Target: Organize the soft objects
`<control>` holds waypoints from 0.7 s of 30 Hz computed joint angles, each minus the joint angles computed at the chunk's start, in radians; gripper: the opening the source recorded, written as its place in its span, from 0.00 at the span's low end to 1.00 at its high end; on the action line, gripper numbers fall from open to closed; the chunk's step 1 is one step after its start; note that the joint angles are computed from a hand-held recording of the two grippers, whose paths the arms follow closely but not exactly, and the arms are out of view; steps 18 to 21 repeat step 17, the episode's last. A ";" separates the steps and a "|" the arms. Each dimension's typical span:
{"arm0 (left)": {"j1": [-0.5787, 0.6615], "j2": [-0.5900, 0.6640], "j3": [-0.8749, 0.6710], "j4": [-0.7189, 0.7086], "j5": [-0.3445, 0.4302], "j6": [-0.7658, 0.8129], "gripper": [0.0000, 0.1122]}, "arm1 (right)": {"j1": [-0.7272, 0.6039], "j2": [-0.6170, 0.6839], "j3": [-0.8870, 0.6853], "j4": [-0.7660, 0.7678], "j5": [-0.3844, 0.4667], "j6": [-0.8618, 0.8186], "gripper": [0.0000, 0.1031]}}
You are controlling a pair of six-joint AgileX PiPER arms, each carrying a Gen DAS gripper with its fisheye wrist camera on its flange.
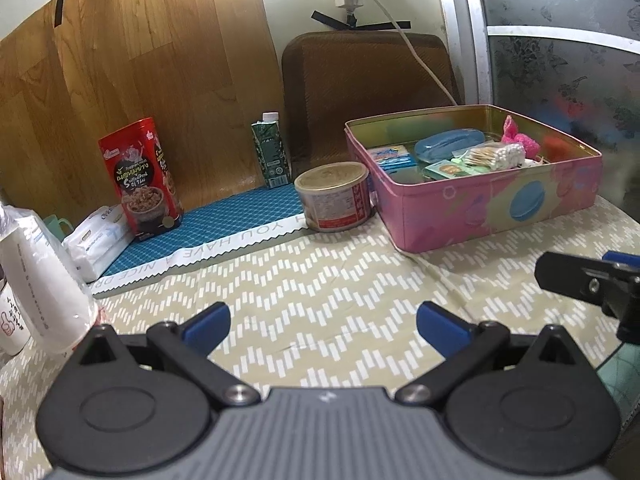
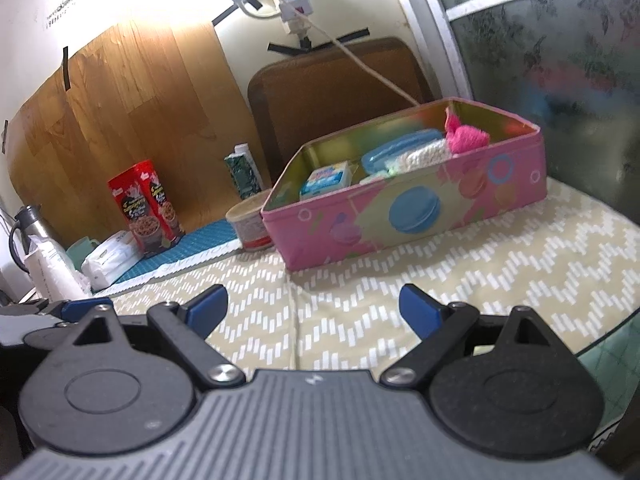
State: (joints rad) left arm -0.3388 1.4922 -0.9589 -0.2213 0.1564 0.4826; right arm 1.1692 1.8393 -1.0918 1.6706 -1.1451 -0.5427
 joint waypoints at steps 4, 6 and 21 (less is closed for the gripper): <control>-0.002 -0.013 0.002 -0.054 0.017 0.055 0.92 | 0.005 0.001 -0.002 -0.001 -0.016 0.004 0.92; 0.003 -0.015 -0.003 -0.095 0.035 0.094 0.92 | 0.006 0.003 -0.002 -0.001 -0.018 0.008 0.92; 0.033 -0.025 -0.005 -0.419 0.113 0.410 0.91 | 0.007 0.003 0.001 0.002 -0.020 0.016 0.92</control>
